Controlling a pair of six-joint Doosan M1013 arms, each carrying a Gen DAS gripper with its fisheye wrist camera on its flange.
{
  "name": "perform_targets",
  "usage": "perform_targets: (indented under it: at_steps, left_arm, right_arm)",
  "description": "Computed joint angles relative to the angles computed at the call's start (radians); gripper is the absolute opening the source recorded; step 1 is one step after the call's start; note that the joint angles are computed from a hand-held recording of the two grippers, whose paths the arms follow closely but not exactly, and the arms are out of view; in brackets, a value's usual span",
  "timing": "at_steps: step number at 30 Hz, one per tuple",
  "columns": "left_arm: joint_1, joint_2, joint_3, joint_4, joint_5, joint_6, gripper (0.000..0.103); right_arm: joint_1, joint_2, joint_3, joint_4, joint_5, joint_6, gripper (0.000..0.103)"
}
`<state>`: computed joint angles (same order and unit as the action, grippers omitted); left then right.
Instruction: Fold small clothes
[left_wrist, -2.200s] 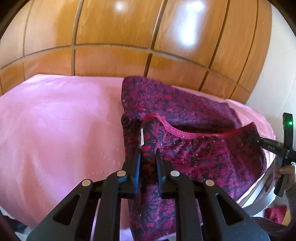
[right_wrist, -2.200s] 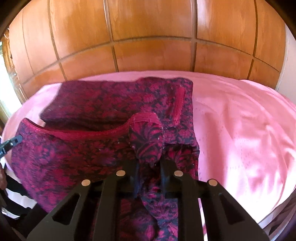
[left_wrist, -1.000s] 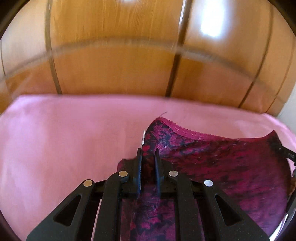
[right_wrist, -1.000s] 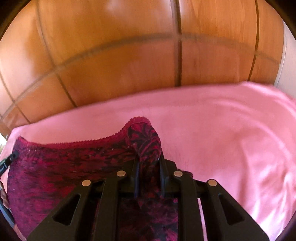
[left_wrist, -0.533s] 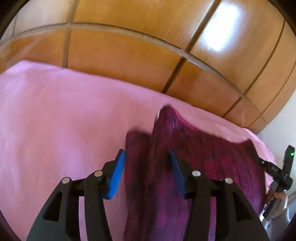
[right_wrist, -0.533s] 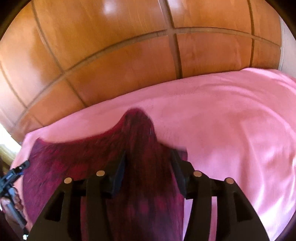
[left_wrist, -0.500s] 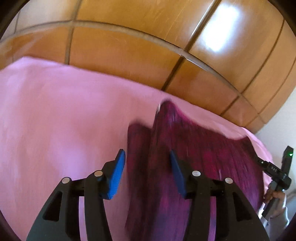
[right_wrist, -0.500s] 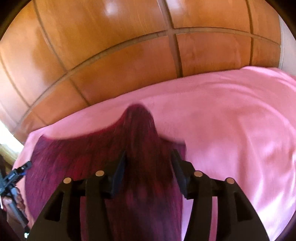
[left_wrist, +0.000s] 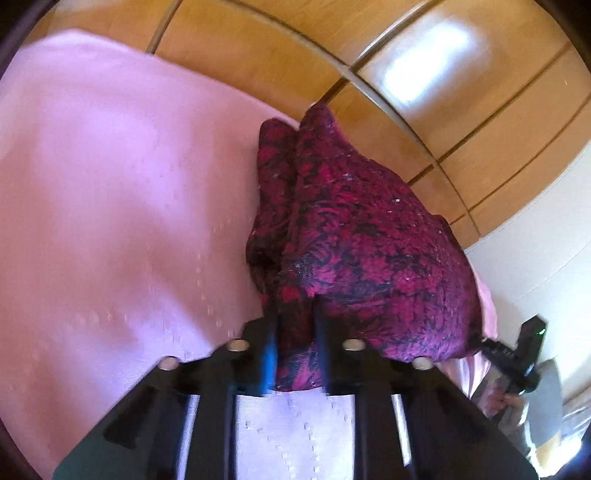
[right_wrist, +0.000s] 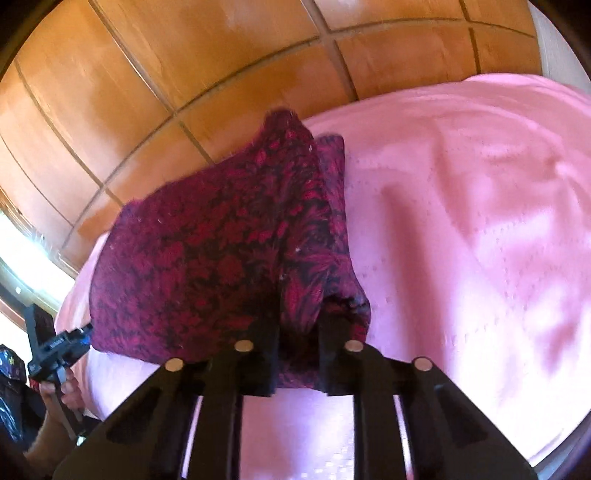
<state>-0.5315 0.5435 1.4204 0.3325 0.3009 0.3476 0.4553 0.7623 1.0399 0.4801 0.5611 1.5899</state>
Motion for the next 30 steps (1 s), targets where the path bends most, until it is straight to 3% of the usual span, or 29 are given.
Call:
perform_targets:
  at_steps: [11,16,19,20,22,23,25,26,28,30]
  left_arm:
    - [-0.021,-0.077,0.091,0.017,-0.044,-0.032,0.009]
    - [-0.029,-0.088,0.106,-0.105,-0.056,0.079,0.009]
    - [-0.033,-0.077,0.079,0.001,0.008,-0.002,0.015]
    - [-0.027,-0.078,0.081,0.008,-0.003,-0.009,0.020]
    - [-0.013,-0.077,0.070,0.086,0.011,-0.099,0.044]
    - [-0.010,-0.078,0.067,0.130,0.010,-0.139,0.047]
    - [0.008,-0.069,0.047,0.141,-0.004,-0.127,0.047]
    - [0.018,-0.061,0.029,0.104,-0.006,-0.076,0.047]
    - [0.038,-0.033,-0.023,0.021,0.005,0.020,0.047]
    - [0.057,-0.002,-0.075,-0.130,0.017,0.181,0.047]
  right_arm:
    - [-0.018,-0.100,0.150,0.205,-0.010,-0.180,0.011]
    - [-0.019,-0.107,0.166,0.173,-0.006,-0.137,0.011]
    - [-0.021,-0.091,0.140,0.144,0.034,-0.114,0.012]
    - [-0.021,-0.087,0.129,0.130,0.039,-0.109,0.014]
    - [-0.018,-0.085,0.114,0.105,0.039,-0.108,0.024]
    - [-0.014,-0.089,0.113,0.053,0.020,-0.076,0.035]
    - [-0.013,-0.093,0.108,0.038,-0.018,-0.071,0.039]
    - [-0.012,-0.084,0.082,0.004,-0.026,-0.042,0.040]
    - [-0.009,-0.067,0.038,-0.056,-0.018,0.009,0.052]
    - [-0.004,-0.025,-0.050,-0.156,0.022,0.102,0.053]
